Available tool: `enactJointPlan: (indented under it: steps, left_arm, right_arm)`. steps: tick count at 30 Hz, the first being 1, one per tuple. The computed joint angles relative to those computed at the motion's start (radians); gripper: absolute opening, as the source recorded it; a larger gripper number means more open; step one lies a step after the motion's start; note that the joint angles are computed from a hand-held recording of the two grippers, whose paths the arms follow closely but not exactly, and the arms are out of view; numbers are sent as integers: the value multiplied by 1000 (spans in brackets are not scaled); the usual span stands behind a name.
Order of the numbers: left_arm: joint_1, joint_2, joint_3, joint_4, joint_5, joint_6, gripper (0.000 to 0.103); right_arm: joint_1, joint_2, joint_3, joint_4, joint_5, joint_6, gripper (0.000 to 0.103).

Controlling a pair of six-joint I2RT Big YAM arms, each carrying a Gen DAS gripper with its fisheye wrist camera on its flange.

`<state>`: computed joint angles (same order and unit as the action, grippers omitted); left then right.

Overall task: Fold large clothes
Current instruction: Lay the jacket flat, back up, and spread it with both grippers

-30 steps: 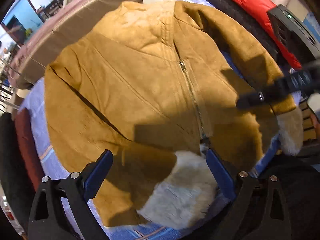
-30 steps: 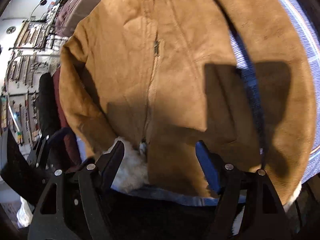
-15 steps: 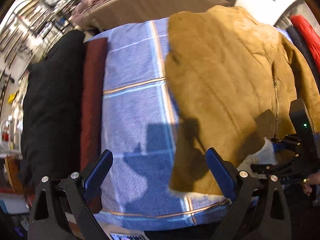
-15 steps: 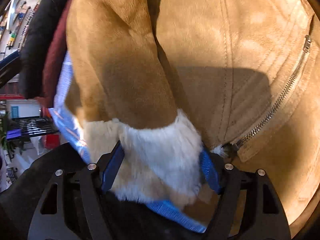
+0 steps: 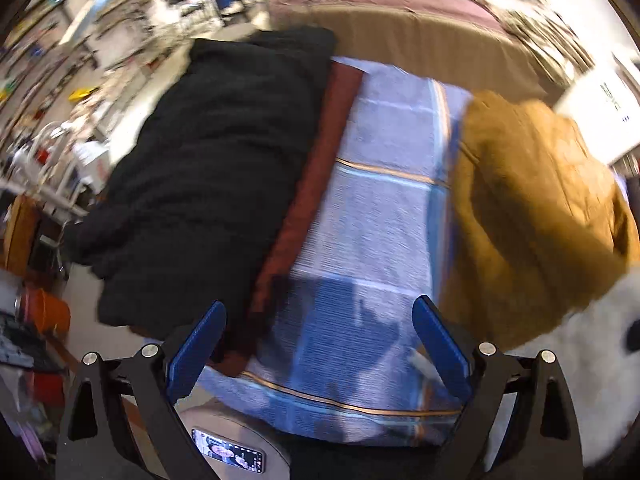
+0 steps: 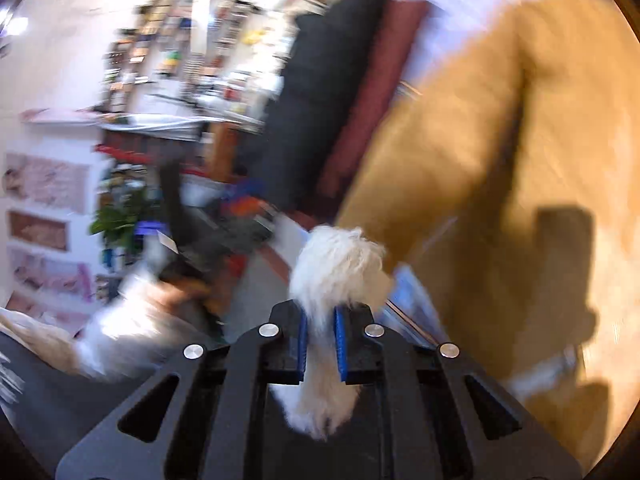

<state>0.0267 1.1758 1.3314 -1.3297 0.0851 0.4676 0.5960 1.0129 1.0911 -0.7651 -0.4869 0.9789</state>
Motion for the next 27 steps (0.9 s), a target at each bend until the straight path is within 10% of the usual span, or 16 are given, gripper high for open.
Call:
enactJointPlan:
  steps: [6, 11, 14, 22, 27]
  left_arm:
    - [164, 35, 85, 82, 1, -37, 92]
    - [223, 54, 85, 71, 17, -42, 92]
    - [229, 56, 76, 44, 42, -28, 93]
    - [128, 46, 25, -3, 86, 14, 93]
    - [-1, 57, 23, 2, 106, 32, 93]
  right_arm:
    - [-108, 339, 368, 65, -121, -84, 12]
    - [-149, 627, 601, 98, -133, 104, 18]
    - [-131, 741, 741, -17, -41, 142, 65]
    - [-144, 601, 535, 7, 45, 86, 71]
    - [-216, 218, 121, -93, 183, 108, 71]
